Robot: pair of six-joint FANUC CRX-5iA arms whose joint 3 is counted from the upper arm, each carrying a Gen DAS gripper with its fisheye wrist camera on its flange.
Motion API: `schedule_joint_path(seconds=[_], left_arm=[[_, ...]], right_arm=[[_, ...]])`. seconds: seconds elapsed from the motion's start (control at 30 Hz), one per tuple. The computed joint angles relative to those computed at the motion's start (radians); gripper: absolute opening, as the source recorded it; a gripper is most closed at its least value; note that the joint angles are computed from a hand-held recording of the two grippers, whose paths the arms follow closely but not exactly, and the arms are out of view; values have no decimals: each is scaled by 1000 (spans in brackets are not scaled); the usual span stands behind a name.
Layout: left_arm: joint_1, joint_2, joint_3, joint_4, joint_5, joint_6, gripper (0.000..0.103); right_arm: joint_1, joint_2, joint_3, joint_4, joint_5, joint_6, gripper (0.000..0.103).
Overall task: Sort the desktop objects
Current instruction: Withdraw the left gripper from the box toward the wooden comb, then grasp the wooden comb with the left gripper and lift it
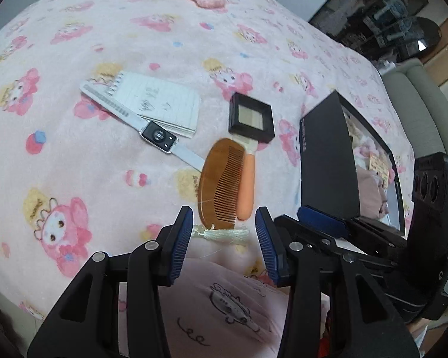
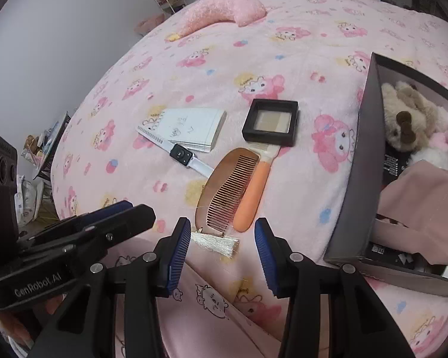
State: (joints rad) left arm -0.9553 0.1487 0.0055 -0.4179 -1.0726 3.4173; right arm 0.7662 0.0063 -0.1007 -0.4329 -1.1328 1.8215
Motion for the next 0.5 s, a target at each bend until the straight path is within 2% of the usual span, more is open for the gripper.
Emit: schedule_joint_path(seconds=[0.07, 0.2, 0.27, 0.3, 0.37, 0.4, 0.43, 0.5], left_arm=[[52, -30, -77, 78, 109, -66, 42], [131, -35, -135, 188, 137, -178, 42], [180, -37, -182, 269, 189, -260, 42], [208, -39, -217, 325, 234, -314, 42], [270, -36, -308, 520, 352, -511, 45], [283, -21, -315, 578, 359, -594, 45], [289, -1, -298, 594, 330, -631, 45], [302, 22, -276, 606, 281, -637, 46]], right_arm=[[20, 27, -4, 26, 6, -25, 41], [15, 100, 28, 13, -41, -31, 41], [12, 119, 36, -8, -57, -18, 41], [8, 133, 45, -26, -74, -4, 41], [15, 160, 57, -31, -96, -1, 41], [21, 171, 59, -28, -95, -3, 41], [26, 183, 61, -21, -87, -11, 41], [35, 205, 66, -3, -68, -32, 41]])
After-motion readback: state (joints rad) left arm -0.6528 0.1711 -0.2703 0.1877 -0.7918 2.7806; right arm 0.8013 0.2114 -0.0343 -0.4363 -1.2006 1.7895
